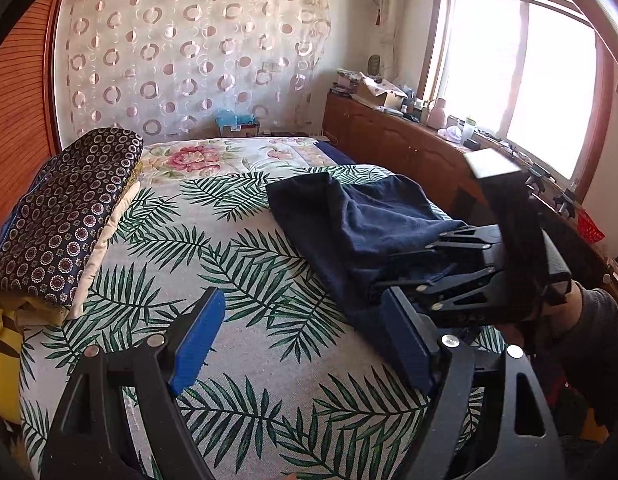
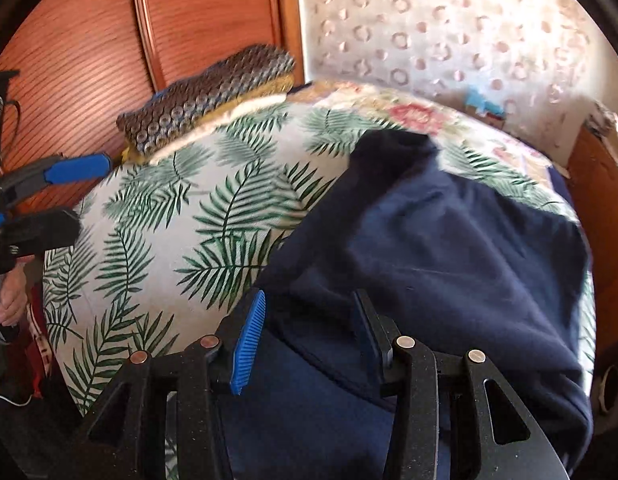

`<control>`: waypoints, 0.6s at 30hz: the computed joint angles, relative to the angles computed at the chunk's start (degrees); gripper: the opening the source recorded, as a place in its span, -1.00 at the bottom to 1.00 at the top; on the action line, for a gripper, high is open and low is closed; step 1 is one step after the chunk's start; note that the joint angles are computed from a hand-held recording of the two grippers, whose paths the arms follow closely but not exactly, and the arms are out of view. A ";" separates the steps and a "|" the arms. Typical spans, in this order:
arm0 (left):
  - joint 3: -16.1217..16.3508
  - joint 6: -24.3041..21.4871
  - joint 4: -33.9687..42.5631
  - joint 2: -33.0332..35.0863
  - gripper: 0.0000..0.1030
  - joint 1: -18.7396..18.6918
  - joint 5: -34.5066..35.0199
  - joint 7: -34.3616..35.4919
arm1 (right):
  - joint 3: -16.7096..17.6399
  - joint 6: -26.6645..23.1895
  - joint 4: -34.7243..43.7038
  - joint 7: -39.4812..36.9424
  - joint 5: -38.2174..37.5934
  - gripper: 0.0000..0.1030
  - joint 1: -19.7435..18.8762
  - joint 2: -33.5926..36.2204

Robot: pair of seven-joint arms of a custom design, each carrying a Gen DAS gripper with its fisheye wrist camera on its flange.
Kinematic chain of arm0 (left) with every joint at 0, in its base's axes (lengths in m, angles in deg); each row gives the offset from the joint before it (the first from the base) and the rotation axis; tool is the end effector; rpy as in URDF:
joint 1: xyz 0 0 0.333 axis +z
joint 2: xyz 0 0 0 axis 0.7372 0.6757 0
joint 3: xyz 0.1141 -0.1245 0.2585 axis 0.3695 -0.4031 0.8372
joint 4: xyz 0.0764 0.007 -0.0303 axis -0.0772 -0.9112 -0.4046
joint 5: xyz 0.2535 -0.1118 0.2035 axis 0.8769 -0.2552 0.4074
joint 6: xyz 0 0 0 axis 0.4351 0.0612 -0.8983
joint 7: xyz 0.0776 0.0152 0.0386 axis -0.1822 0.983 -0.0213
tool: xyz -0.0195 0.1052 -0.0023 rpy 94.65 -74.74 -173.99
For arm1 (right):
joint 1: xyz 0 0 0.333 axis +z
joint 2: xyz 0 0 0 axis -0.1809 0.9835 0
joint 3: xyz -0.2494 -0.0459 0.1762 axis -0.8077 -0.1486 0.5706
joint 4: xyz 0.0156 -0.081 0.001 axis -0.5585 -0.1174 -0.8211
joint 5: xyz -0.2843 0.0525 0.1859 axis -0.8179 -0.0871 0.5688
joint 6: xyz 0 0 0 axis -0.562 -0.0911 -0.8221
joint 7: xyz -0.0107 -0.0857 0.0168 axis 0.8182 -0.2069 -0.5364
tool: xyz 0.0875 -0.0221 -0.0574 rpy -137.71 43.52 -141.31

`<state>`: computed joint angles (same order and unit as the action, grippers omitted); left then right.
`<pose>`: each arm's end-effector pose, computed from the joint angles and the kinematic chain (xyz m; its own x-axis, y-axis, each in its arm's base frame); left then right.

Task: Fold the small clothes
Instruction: 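Grasp the folded shirt's edge with the right tool and lift it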

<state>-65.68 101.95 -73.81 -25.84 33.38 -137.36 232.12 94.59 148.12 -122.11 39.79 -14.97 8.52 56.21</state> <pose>0.5159 -0.2488 0.4894 -0.6533 -0.7415 0.1526 -0.5180 0.2908 -0.8045 0.4995 0.2437 0.5336 0.3462 -0.9377 0.0290 -0.6410 -0.2590 -0.7225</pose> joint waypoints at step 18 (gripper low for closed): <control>-0.33 -0.91 -0.60 0.54 0.58 -0.14 1.28 -0.92 | -2.49 -3.28 3.68 14.12 -16.31 -0.80 -1.49 -2.36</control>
